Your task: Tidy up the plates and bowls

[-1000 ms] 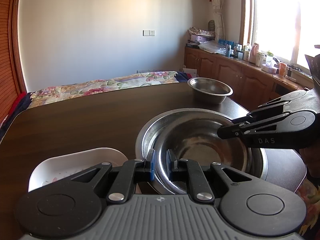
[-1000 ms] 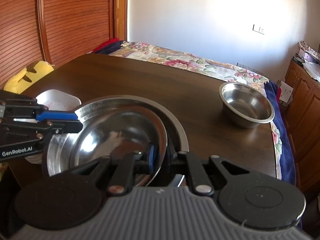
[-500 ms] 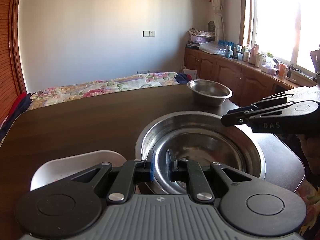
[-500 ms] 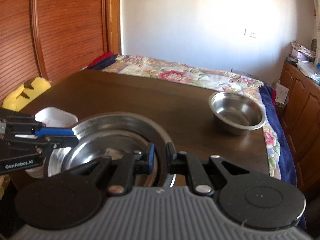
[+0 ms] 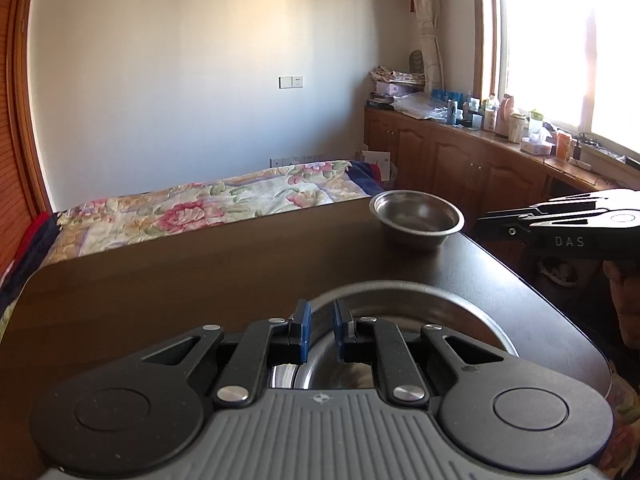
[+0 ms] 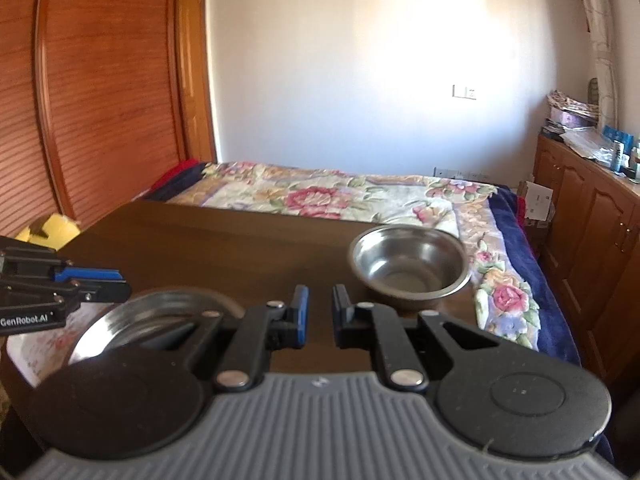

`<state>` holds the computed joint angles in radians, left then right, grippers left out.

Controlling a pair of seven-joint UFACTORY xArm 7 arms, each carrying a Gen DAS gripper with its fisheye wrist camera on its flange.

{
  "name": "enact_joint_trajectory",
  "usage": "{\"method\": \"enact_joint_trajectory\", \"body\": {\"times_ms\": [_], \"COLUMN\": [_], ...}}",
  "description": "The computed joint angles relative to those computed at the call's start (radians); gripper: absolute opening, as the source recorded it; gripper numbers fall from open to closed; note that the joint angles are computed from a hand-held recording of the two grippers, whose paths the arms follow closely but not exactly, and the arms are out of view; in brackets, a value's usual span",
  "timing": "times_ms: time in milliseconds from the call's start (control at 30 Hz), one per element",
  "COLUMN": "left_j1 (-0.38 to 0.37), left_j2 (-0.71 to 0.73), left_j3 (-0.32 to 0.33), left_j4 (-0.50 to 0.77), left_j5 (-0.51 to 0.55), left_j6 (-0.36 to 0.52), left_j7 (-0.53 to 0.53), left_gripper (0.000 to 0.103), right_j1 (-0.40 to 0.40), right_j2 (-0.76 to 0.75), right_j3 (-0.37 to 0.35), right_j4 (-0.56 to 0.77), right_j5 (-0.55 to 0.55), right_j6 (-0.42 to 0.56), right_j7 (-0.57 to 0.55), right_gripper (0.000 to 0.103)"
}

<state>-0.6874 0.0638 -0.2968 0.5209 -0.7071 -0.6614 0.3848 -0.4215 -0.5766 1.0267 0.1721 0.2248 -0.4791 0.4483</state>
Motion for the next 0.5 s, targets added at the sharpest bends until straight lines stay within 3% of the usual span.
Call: {"method": "enact_joint_trajectory", "body": {"times_ms": [333, 500], "left_j1": [-0.054, -0.088], "left_j2": [0.078, 0.113], "left_j3": [0.035, 0.068], "left_j4": [0.168, 0.272], "left_j5": [-0.145, -0.239], "left_j6": [0.073, 0.124], "left_j7": [0.198, 0.333], "left_gripper": [0.015, 0.015], "right_j1": [-0.135, -0.159], "right_j2": [0.203, 0.325], "right_j3": [-0.003, -0.026], "right_j4": [-0.001, 0.025], "right_j5": [0.052, 0.084], "right_j6": [-0.212, -0.282], "right_j7": [-0.146, -0.259], "right_gripper": [0.013, 0.013]}}
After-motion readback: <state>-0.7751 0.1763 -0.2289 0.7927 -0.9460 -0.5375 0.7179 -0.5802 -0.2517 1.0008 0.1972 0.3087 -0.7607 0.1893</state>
